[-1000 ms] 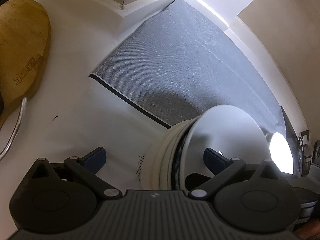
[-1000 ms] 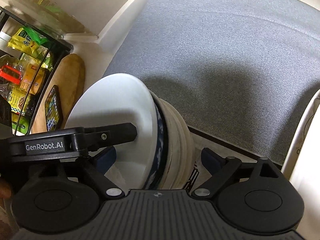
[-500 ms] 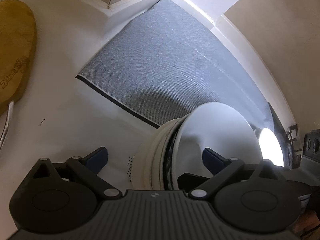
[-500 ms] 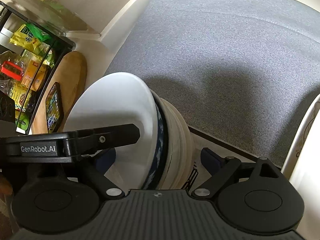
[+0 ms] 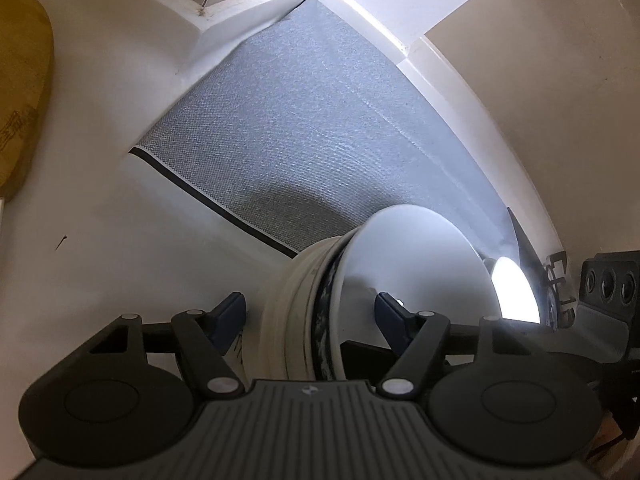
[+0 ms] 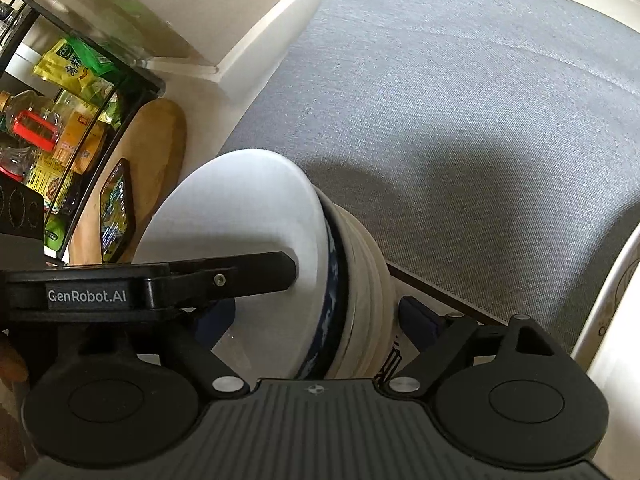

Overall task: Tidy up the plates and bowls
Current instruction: 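Lift the stack of bowls and plates off the mat with both grippers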

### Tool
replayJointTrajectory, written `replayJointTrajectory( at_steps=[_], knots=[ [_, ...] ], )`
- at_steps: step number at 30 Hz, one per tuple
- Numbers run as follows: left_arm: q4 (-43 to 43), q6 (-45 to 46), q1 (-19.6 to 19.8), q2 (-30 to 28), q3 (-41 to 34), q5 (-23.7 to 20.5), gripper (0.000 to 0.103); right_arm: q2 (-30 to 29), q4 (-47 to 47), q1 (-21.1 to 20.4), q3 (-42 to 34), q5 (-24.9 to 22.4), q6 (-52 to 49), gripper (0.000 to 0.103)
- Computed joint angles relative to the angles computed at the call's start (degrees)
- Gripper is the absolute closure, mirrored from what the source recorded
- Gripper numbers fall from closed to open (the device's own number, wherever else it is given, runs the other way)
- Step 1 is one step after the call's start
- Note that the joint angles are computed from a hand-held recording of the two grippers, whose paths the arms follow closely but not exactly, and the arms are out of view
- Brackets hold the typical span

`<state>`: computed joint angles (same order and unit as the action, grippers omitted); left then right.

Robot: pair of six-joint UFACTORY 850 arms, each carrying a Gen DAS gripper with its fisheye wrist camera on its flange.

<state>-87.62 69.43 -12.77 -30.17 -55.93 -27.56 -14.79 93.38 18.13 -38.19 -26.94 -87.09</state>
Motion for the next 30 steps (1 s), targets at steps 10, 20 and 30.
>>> replayJointTrajectory(
  at_steps=[10,20,30],
  knots=[
    [-4.4,4.0,0.4,0.1,1.0,-0.7,0.028,0.5,7.1,-0.2,1.6,-0.7,-7.8,0.014],
    [-9.0,8.3,0.3,2.0,2.9,0.6,0.028,2.7,11.4,1.3,2.9,2.1,-11.5,0.020],
    [-11.2,10.0,0.3,2.4,3.4,0.9,0.032,2.0,9.1,0.9,2.0,1.7,-9.4,0.021]
  ],
)
